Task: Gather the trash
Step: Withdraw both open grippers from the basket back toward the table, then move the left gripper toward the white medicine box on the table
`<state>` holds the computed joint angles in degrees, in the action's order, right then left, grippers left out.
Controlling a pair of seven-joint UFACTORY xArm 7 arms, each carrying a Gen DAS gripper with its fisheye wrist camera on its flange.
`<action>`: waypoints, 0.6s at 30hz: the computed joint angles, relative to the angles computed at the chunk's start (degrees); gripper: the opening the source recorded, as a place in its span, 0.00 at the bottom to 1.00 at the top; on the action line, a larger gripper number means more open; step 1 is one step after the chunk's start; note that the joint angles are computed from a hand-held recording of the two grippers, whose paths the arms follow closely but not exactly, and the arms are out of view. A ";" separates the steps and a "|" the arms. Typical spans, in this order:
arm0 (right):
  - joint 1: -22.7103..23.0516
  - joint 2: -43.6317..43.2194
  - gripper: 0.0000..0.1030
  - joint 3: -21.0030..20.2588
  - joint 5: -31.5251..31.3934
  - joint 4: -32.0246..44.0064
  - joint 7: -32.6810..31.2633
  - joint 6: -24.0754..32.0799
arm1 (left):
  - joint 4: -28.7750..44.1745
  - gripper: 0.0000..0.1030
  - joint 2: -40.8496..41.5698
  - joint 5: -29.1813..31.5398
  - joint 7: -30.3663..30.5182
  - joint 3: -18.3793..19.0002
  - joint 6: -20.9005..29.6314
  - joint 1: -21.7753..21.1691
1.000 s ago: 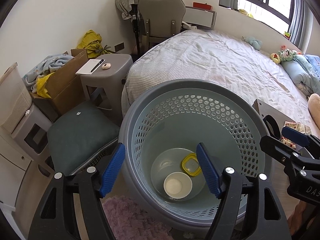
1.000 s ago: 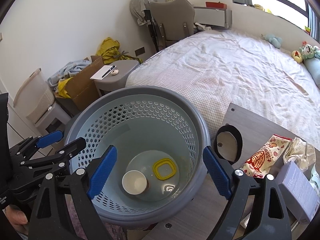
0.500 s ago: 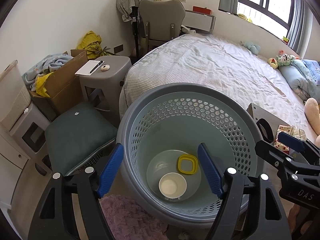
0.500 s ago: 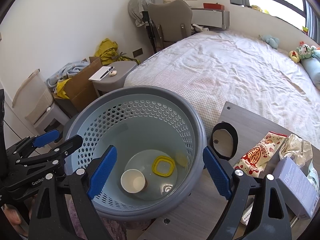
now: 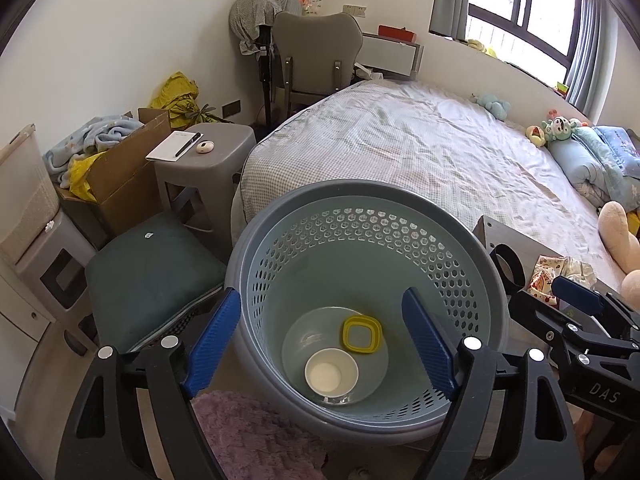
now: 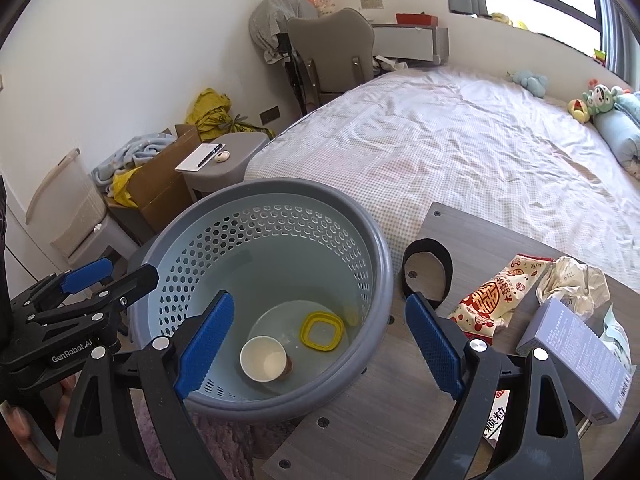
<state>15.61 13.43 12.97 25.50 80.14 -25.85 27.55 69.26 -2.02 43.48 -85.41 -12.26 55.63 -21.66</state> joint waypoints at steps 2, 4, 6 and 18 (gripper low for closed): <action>-0.40 -1.11 0.84 -0.17 0.48 -1.31 -0.24 -0.50 | 0.23 0.79 0.06 0.04 -0.19 -0.15 -0.10 -0.18; -0.81 -2.31 0.84 -0.49 0.98 -2.70 -0.54 -0.88 | 0.92 0.79 0.58 -0.22 -0.03 -0.31 0.00 -0.47; -1.11 -3.34 0.84 -0.99 1.15 -3.89 -0.47 -1.21 | 1.57 0.79 1.10 -0.01 -0.03 -0.40 0.26 -0.86; -4.30 -11.24 0.84 -5.51 3.36 -14.25 -1.19 -2.94 | 9.39 0.79 8.56 0.81 -0.03 0.09 1.17 -6.41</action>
<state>11.31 2.19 7.46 28.85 65.88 -27.05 24.61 78.65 6.54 44.28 -85.44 -12.17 56.80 -28.07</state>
